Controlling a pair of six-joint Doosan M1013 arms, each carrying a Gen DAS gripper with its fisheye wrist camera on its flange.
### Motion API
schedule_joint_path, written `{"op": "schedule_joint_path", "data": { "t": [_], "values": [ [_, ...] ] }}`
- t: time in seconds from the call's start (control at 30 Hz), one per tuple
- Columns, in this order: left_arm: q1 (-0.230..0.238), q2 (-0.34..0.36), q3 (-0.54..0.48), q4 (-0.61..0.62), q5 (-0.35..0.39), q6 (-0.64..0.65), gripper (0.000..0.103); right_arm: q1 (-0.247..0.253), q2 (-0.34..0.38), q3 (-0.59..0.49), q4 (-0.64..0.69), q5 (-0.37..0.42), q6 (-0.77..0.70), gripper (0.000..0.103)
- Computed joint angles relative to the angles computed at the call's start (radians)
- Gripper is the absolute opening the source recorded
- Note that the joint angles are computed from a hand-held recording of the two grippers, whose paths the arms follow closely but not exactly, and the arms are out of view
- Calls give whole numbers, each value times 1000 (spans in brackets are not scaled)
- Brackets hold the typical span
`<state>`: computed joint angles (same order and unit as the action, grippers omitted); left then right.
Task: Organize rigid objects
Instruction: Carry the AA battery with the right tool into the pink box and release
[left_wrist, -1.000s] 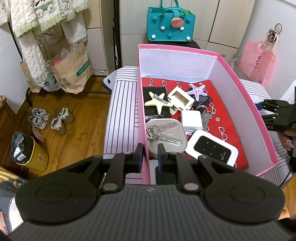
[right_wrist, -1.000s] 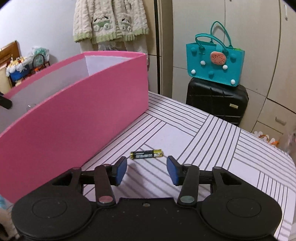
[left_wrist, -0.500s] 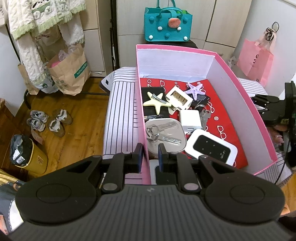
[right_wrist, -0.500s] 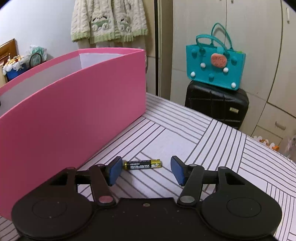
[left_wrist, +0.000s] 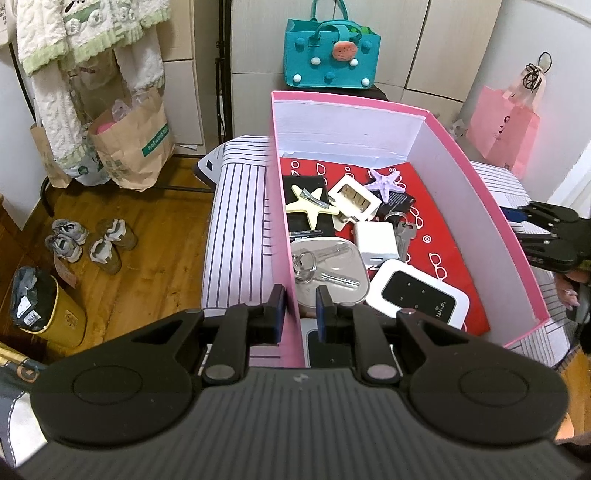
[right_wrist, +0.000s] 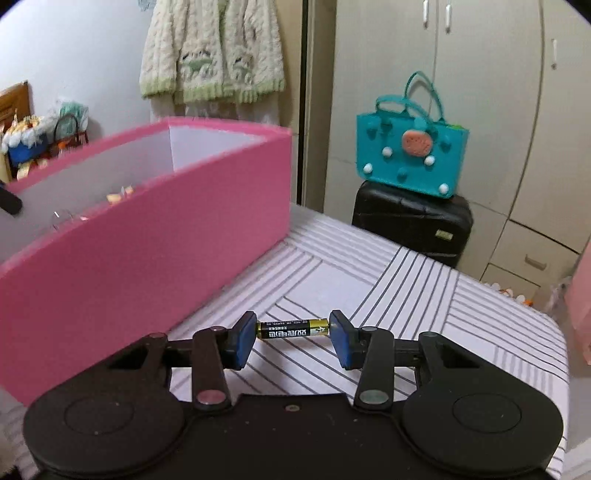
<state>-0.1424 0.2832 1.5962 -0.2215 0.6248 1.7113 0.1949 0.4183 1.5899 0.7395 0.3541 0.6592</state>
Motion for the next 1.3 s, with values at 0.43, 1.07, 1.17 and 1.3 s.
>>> {"op": "schedule_joint_path", "data": {
  "t": [0.43, 1.07, 1.17, 1.3],
  "values": [
    [3, 4, -6, -13, 11, 65, 15, 8, -103, 0, 268, 200, -16, 48],
    [16, 16, -26, -70, 50, 151, 16, 111, 123, -398, -159, 571, 583, 48],
    [17, 13, -18, -79, 37, 161, 17, 122, 155, -442, -240, 625, 616, 48],
    [23, 8, -5, -110, 22, 168, 17, 125, 201, -501, -263, 703, 623, 48]
  ]
}}
